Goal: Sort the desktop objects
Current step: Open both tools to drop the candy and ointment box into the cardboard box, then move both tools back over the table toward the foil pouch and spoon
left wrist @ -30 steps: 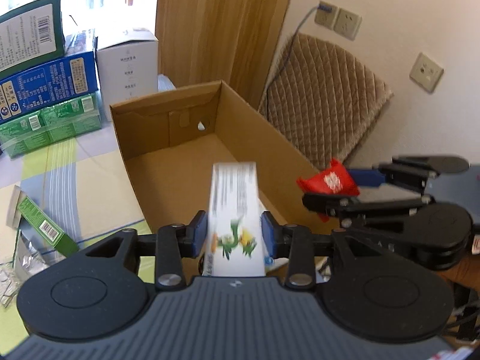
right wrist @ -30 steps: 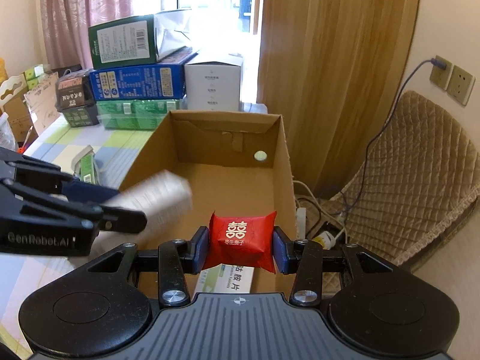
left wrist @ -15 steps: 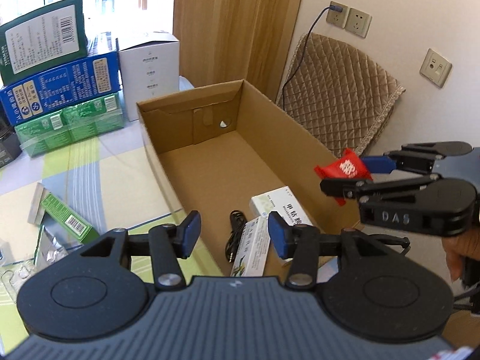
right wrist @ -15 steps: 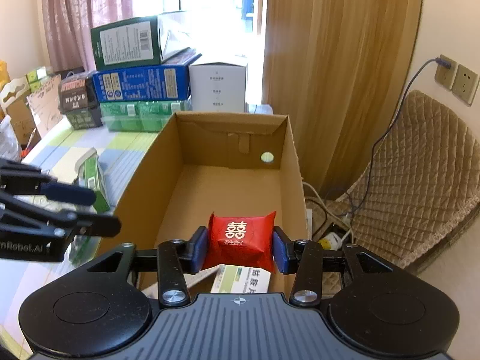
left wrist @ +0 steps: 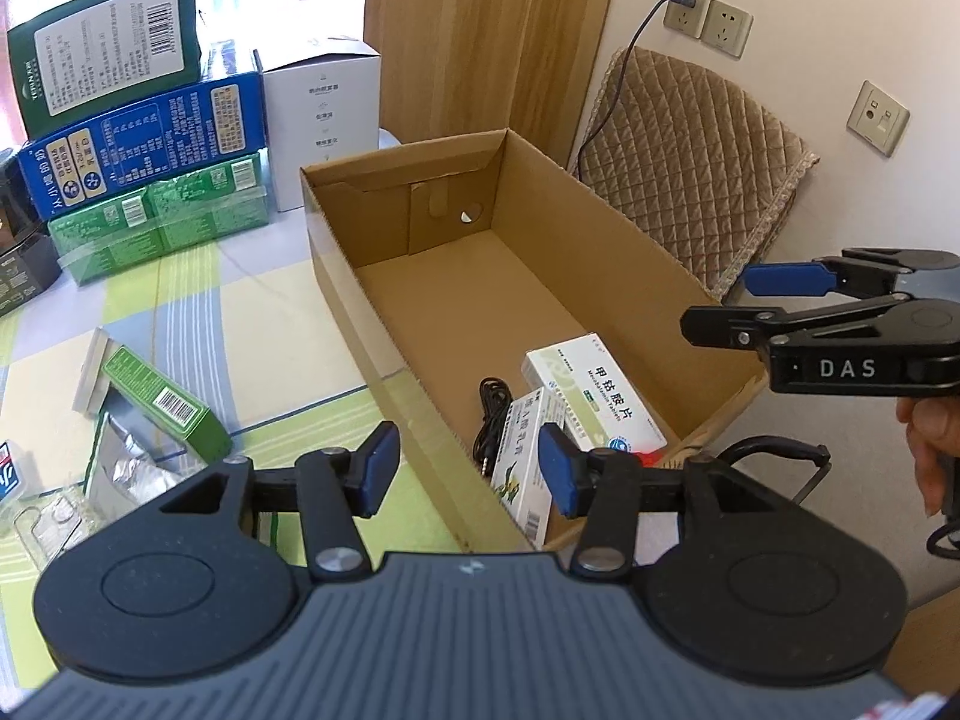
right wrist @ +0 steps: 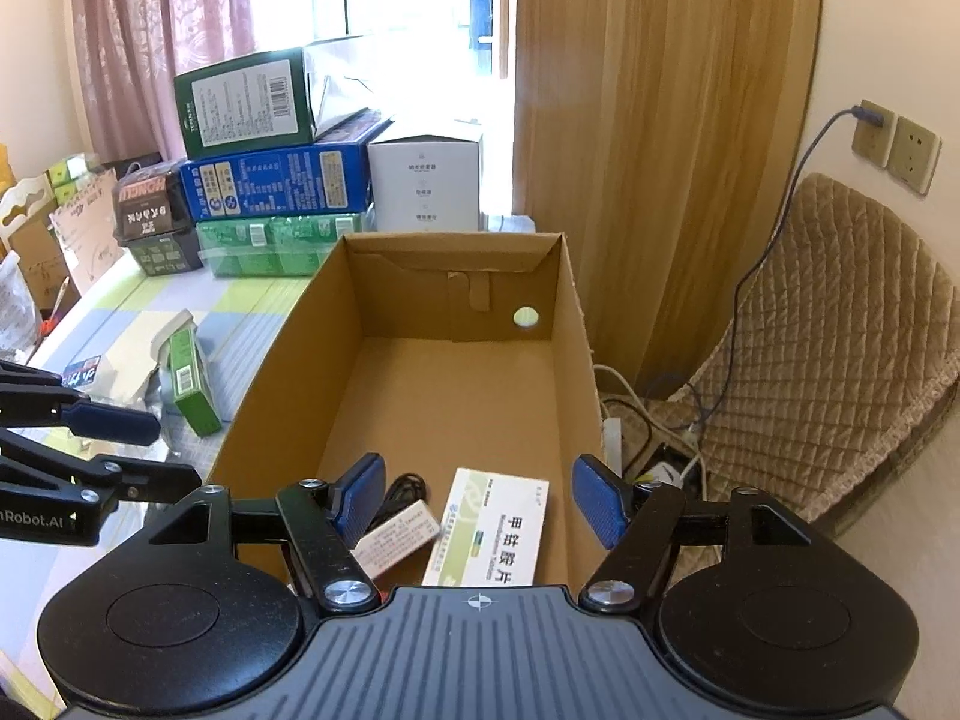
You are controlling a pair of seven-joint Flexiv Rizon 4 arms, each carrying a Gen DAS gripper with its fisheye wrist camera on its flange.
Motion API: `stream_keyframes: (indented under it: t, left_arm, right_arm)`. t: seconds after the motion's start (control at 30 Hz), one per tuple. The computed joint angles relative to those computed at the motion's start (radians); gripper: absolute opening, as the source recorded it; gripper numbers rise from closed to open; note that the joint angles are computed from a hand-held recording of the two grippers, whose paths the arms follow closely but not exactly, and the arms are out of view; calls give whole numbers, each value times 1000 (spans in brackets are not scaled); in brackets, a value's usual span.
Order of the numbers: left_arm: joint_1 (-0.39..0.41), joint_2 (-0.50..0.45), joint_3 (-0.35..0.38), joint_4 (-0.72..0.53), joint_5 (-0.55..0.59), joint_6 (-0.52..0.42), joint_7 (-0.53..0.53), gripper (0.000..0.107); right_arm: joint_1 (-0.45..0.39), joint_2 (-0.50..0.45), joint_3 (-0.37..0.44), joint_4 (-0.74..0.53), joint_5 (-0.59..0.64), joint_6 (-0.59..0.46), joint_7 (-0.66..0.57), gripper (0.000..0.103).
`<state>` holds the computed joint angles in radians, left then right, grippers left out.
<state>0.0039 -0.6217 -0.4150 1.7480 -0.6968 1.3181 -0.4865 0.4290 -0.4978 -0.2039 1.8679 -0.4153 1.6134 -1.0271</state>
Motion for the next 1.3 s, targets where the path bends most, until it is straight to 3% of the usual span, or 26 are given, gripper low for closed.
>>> stream_keyframes:
  t: [0.33, 0.6, 0.97, 1.1, 1.17, 1.3]
  left_arm:
    - [32, 45, -13, 55, -27, 16, 35, 52]
    - [56, 85, -31, 100, -92, 37, 99, 67]
    - [57, 136, -9, 145, -203, 38, 199, 76]
    - [51, 152, 7, 157, -260, 38, 246, 78]
    - [47, 160, 18, 161, -289, 35, 271, 80]
    - [33, 170, 51, 167, -336, 33, 315, 84]
  right_arm:
    - [23, 42, -6, 45, -26, -14, 15, 68]
    - [63, 77, -39, 84, -70, -9, 47, 69]
    - [114, 114, -80, 120, -151, -11, 106, 70]
    - [178, 125, -157, 143, -211, 13, 162, 90]
    - [211, 130, -192, 152, -233, 22, 180, 91]
    - [189, 137, -149, 144, -242, 7, 177, 96]
